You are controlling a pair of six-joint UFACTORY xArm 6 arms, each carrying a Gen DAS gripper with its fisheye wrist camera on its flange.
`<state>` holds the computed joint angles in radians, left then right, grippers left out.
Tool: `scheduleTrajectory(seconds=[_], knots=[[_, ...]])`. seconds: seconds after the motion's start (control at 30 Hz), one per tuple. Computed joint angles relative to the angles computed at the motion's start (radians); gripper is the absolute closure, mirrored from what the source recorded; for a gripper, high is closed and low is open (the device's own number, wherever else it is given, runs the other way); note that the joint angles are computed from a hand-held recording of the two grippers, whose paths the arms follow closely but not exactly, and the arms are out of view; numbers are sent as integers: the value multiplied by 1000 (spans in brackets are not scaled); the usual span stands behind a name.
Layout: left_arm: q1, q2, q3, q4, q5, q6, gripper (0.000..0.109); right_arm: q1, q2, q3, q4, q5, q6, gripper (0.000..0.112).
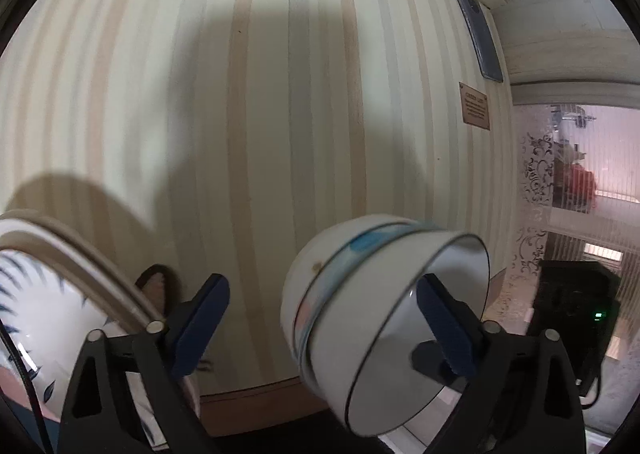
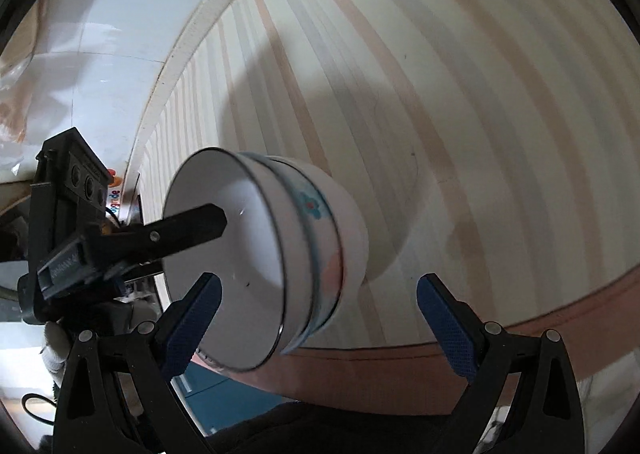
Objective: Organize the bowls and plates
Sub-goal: 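Carry the bowl stack with both tools over the plate stack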
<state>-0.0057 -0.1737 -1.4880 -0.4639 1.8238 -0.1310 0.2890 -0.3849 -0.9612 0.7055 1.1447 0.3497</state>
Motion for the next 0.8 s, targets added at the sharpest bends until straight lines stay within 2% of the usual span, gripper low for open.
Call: scheduleTrajectory(seconds=[0.07, 0.13, 0.2, 0.27, 0.33, 0.47, 0.8], knots=[[0, 11, 6, -16, 5, 2, 46, -2, 20, 2, 29, -6, -17, 13], [1, 19, 16, -32, 19, 5, 55, -1, 41, 1, 47, -11, -23, 18], [1, 13, 34, -47, 7, 12, 56, -5, 66, -1, 70, -11, -20, 38], [-7, 10, 33, -40, -1, 34, 56, -9, 90, 5, 126, -17, -25, 46], [-18, -1, 45, -33, -24, 54, 56, -12, 109, 10, 189, -15, -46, 47], [-30, -23, 63, -16, -49, 63, 56, -3, 129, -8, 186, -17, -66, 46], [-32, -42, 57, 5, -82, 42, 56, 23, 144, -72, 114, -35, -76, 46]])
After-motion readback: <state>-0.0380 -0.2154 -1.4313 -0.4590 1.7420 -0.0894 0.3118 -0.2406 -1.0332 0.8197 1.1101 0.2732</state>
